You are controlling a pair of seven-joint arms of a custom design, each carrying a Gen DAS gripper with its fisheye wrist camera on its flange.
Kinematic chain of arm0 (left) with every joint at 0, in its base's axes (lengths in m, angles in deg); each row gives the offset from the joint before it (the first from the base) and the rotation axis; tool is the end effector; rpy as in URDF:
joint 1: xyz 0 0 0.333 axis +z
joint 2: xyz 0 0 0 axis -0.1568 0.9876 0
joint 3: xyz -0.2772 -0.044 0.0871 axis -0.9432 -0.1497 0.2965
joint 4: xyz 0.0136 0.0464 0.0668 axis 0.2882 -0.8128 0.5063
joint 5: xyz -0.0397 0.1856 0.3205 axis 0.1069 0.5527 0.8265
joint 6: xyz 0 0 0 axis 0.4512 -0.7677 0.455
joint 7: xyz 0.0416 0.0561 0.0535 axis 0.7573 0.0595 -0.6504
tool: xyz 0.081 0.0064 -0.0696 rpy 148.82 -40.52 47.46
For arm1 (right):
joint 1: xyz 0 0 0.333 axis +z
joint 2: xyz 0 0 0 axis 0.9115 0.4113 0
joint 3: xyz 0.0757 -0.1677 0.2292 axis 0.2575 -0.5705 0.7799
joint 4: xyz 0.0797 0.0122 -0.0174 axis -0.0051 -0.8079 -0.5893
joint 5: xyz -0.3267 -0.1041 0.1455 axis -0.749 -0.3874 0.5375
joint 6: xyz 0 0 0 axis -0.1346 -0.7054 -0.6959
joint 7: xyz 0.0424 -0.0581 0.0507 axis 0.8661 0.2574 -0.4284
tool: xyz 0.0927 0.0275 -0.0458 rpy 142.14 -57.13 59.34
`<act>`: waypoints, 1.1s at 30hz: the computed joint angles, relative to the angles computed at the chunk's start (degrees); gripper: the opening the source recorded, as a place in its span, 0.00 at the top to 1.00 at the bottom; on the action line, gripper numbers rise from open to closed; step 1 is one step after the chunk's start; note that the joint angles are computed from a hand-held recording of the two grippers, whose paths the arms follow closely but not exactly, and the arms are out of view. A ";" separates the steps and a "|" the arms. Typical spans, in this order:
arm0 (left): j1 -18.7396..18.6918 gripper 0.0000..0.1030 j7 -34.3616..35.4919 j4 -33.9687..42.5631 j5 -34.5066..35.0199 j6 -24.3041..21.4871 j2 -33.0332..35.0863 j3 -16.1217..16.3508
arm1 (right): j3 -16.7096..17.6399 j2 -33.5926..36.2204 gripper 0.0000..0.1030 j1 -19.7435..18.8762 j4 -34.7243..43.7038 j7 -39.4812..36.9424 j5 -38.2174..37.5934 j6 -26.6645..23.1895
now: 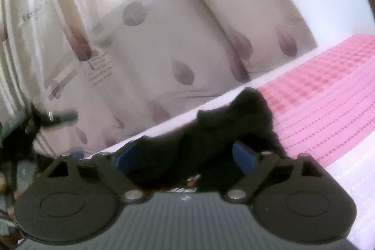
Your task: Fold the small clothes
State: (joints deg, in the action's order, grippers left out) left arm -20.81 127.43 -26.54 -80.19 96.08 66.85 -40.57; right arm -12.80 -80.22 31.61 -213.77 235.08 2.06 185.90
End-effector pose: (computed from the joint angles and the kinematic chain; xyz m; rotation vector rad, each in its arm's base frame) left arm 0.5326 -0.1526 0.5835 -1.6540 1.8541 -1.6262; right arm 0.3697 0.2415 0.4980 -1.0651 1.5710 -0.6310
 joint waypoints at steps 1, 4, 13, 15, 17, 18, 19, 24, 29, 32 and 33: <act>0.12 0.00 1.47 -1.92 -0.31 2.85 -0.24 -0.01 | -1.18 2.17 0.14 0.90 1.53 -1.85 -1.92 -1.04; 0.80 0.01 -0.82 -5.14 3.25 8.44 1.45 -0.09 | -2.71 9.45 0.14 1.71 8.34 -8.37 -7.48 -5.21; 1.66 0.00 5.81 -2.60 -12.76 14.48 3.98 -1.28 | 6.22 37.47 0.54 -5.72 28.92 -8.25 -23.30 -25.54; 1.74 0.00 1.40 -3.74 -9.57 16.07 3.50 -1.42 | 6.74 41.42 0.87 -5.28 30.84 -3.60 -31.10 -27.60; 1.85 0.00 -2.69 -4.50 -7.01 17.27 3.20 -1.33 | 5.51 41.65 0.90 -3.98 31.66 1.60 -41.07 -27.50; 1.64 0.00 -2.49 -5.34 -7.94 18.08 2.30 -1.26 | 4.78 40.43 0.91 -3.64 31.53 4.28 -44.11 -27.15; 1.37 0.00 -2.04 -5.30 -8.71 18.97 2.34 -1.12 | 3.83 38.42 0.91 -3.58 30.95 6.69 -45.73 -26.10; 1.08 0.00 -9.87 -7.78 0.05 19.87 1.14 -0.66 | -6.02 28.19 0.92 1.41 27.01 8.67 -45.93 -22.89; 0.26 0.00 -12.97 -8.71 4.37 20.08 1.06 0.14 | -16.88 28.63 0.92 10.66 24.03 3.09 -41.07 -24.03; -0.21 0.00 -13.35 -8.94 5.05 20.36 1.05 0.55 | -18.23 30.88 0.91 11.55 24.28 5.81 -43.77 -24.54; -0.25 0.00 -13.74 -9.00 5.62 20.42 1.09 0.61 | -18.52 30.68 0.91 11.49 23.73 7.76 -45.16 -24.38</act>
